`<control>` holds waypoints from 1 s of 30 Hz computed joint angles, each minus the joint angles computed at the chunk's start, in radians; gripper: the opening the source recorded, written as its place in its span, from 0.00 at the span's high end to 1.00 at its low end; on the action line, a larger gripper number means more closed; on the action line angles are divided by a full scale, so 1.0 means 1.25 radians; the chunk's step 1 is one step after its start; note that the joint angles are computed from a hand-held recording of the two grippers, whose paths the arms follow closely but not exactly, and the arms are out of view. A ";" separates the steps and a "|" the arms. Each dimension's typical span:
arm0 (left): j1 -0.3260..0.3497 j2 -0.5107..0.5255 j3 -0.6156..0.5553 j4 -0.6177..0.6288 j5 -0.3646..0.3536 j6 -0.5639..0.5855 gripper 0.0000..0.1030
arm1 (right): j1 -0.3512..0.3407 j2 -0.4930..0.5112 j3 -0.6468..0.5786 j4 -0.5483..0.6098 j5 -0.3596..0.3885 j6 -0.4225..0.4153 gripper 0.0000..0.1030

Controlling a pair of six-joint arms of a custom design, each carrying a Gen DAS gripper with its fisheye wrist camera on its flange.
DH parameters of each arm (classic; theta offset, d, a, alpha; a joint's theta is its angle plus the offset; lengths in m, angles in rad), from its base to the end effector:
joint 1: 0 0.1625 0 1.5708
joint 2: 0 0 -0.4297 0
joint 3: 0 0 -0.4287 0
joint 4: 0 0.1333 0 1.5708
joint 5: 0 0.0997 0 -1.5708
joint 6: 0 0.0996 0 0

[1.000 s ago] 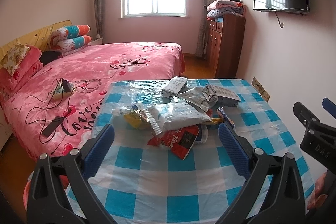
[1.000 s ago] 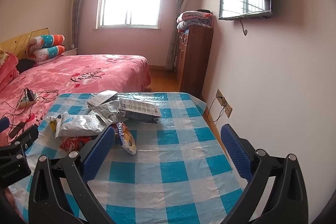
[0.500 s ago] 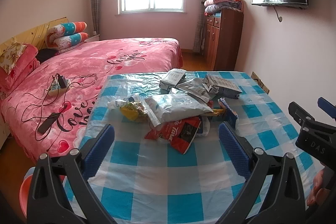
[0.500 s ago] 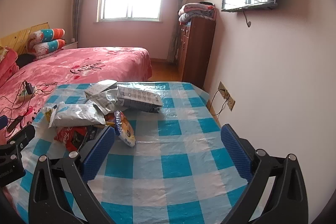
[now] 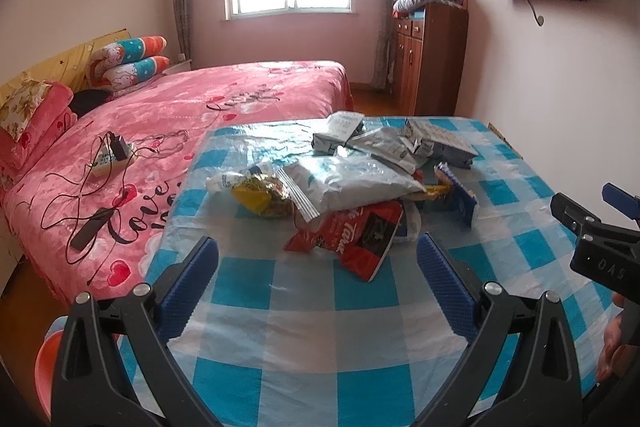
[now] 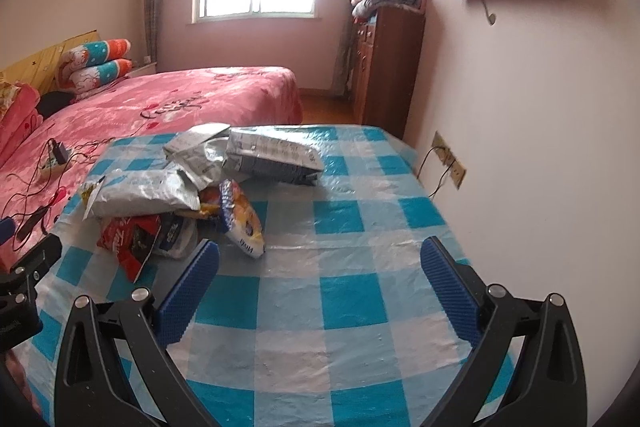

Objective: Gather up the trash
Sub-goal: 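Move left gripper to white wipes pack while right gripper approaches blue-yellow snack bag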

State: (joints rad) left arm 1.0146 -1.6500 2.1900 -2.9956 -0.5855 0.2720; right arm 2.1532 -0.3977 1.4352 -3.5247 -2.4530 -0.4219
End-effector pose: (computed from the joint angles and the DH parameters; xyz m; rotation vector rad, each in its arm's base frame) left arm -0.0483 -0.4874 0.4127 0.3465 2.0796 -1.1135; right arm 0.4459 -0.5745 0.0003 0.5824 -2.0772 1.1125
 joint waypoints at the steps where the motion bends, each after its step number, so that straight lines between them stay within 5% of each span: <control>1: 0.003 0.000 -0.002 0.010 -0.001 -0.007 0.03 | -0.003 -0.001 0.003 0.006 0.005 0.004 0.04; 8: 0.039 0.016 -0.019 0.031 -0.022 -0.020 0.03 | -0.028 -0.019 0.026 0.059 0.056 0.042 0.06; 11: 0.045 0.029 -0.025 0.010 -0.021 0.005 0.03 | -0.037 -0.028 0.033 0.091 0.084 0.060 0.23; 17: 0.064 0.047 -0.054 0.019 -0.055 0.044 0.03 | -0.059 -0.047 0.039 0.174 0.142 0.110 0.29; 26: 0.096 0.082 -0.151 0.120 -0.136 0.099 0.05 | -0.096 -0.087 0.031 0.304 0.269 0.206 0.43; 30: 0.117 0.113 -0.236 0.278 -0.215 0.154 0.05 | -0.112 -0.093 0.013 0.358 0.323 0.242 0.49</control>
State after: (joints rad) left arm 1.1613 -1.5091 1.8950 -2.6475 -0.8543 0.4639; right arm 2.0137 -0.5136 1.4509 -3.0772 -2.0493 -0.1190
